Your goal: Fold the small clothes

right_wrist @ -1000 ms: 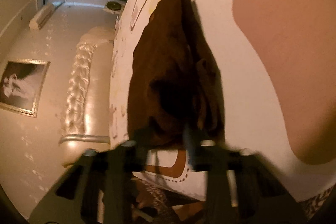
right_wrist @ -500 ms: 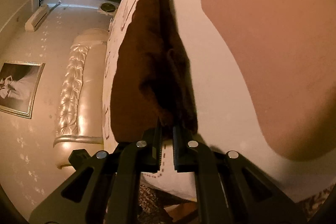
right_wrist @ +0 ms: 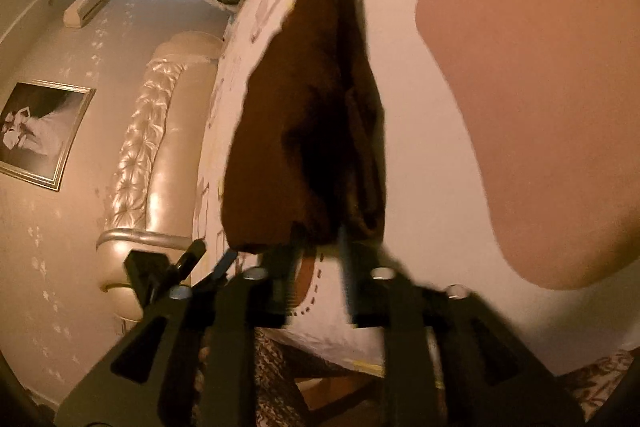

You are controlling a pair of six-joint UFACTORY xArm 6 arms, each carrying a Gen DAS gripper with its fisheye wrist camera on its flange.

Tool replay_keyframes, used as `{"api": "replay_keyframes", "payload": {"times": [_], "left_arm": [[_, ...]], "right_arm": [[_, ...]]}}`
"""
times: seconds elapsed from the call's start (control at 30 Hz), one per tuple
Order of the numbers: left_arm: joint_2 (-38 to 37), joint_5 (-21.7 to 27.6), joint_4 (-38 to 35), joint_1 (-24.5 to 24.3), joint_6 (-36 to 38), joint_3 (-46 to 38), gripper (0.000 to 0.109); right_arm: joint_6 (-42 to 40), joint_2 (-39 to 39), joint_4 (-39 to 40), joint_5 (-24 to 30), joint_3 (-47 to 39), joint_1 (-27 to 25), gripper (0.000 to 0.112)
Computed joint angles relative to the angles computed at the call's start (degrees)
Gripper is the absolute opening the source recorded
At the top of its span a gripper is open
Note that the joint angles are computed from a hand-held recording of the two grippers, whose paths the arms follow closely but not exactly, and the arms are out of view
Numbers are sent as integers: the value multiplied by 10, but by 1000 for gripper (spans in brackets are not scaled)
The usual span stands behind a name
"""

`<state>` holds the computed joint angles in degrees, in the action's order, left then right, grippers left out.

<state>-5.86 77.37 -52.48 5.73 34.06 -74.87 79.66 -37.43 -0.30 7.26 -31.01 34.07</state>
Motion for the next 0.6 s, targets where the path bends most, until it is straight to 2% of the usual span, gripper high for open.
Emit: {"api": "replay_keyframes", "payload": {"times": [0.07,0.13,0.23,0.33,0.37,0.4,0.43,0.5,0.6], "left_arm": [[24,12,0,-11,-17,-20,83],[38,22,-8,-21,-24,-29,83],[47,17,-11,-41,-29,-36,83],[43,1,4,-61,-48,-34,81],[37,-12,20,-70,-55,-30,77],[33,-20,35,-77,-60,-28,65],[28,-28,52,-86,-67,-25,51],[23,-23,60,-88,-77,-21,40],[-2,-48,87,-98,-86,-3,34]], "right_arm": [[45,-19,-59,15,3,-15,45],[61,-26,-74,33,4,-23,48],[56,-6,-62,22,3,-28,49],[0,36,-18,1,-18,-25,49],[-22,48,0,0,-27,-24,49],[-31,61,1,9,-40,-25,48],[-40,68,6,12,-47,-26,46],[-57,76,9,30,-60,-24,19],[-71,67,-4,63,-72,-21,13]]}}
